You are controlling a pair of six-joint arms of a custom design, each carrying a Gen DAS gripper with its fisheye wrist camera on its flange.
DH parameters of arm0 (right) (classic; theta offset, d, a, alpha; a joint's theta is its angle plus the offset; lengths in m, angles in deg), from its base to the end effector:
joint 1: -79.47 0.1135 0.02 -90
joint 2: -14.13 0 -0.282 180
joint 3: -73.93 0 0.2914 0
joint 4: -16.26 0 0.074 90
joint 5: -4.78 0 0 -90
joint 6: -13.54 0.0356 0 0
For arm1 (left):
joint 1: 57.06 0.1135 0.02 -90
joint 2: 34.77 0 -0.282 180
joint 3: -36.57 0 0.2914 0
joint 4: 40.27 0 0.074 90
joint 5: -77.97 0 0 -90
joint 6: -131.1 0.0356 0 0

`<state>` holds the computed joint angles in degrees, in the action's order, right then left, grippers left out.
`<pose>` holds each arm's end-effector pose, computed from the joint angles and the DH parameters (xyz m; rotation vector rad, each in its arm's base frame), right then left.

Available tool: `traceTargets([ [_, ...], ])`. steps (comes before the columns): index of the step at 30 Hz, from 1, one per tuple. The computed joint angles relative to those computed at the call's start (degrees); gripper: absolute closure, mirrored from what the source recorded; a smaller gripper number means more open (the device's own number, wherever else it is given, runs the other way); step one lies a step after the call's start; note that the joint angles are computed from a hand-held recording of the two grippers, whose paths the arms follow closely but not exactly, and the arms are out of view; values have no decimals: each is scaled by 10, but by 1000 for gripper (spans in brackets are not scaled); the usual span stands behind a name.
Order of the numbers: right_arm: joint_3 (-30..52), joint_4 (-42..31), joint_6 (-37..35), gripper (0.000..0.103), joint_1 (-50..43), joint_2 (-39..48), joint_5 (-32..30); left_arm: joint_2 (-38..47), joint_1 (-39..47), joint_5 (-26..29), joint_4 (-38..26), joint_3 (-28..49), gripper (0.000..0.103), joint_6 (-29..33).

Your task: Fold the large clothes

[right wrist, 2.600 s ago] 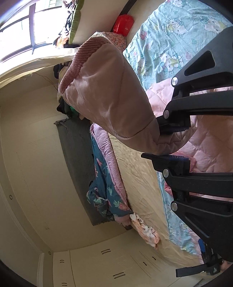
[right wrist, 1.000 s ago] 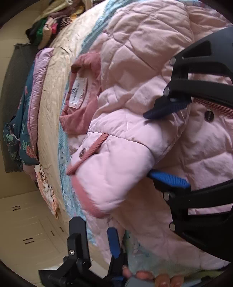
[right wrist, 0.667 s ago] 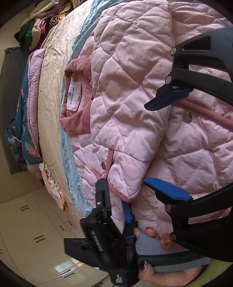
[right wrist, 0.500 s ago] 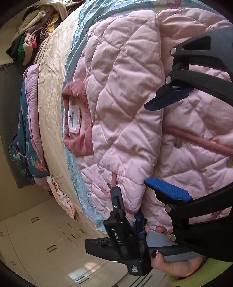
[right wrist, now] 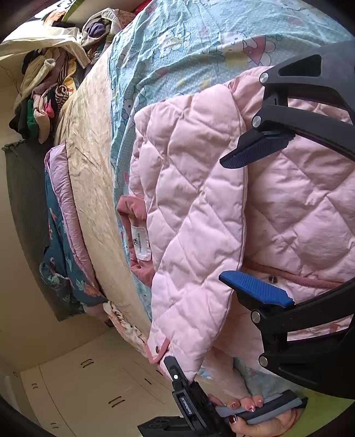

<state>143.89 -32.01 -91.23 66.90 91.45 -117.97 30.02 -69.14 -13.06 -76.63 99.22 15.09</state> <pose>0.3026 -0.0477 0.2655 -0.2627 2.3822 0.5070 0.2709 -0.0573 0.2895 -0.2843 2.2466 -0.3372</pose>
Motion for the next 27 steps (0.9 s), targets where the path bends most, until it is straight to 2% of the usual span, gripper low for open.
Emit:
traceTargets([
  [5, 28, -2, -13, 27, -14, 32, 16, 22, 32, 11, -17, -12, 88, 16],
  [11, 51, 3, -10, 26, 5, 75, 43, 51, 60, 29, 3, -58, 87, 4],
  [12, 54, 4, -9, 23, 8, 81, 44, 55, 63, 29, 7, -64, 87, 5],
  [14, 54, 9, -6, 18, 16, 91, 55, 56, 58, 24, 13, -76, 87, -1],
  [22, 78, 6, 18, 18, 37, 177, 110, 65, 61, 27, 26, -95, 86, -6],
  [27, 62, 42, 38, 17, 30, 210, 107, 68, 58, 32, 29, -100, 85, -12],
])
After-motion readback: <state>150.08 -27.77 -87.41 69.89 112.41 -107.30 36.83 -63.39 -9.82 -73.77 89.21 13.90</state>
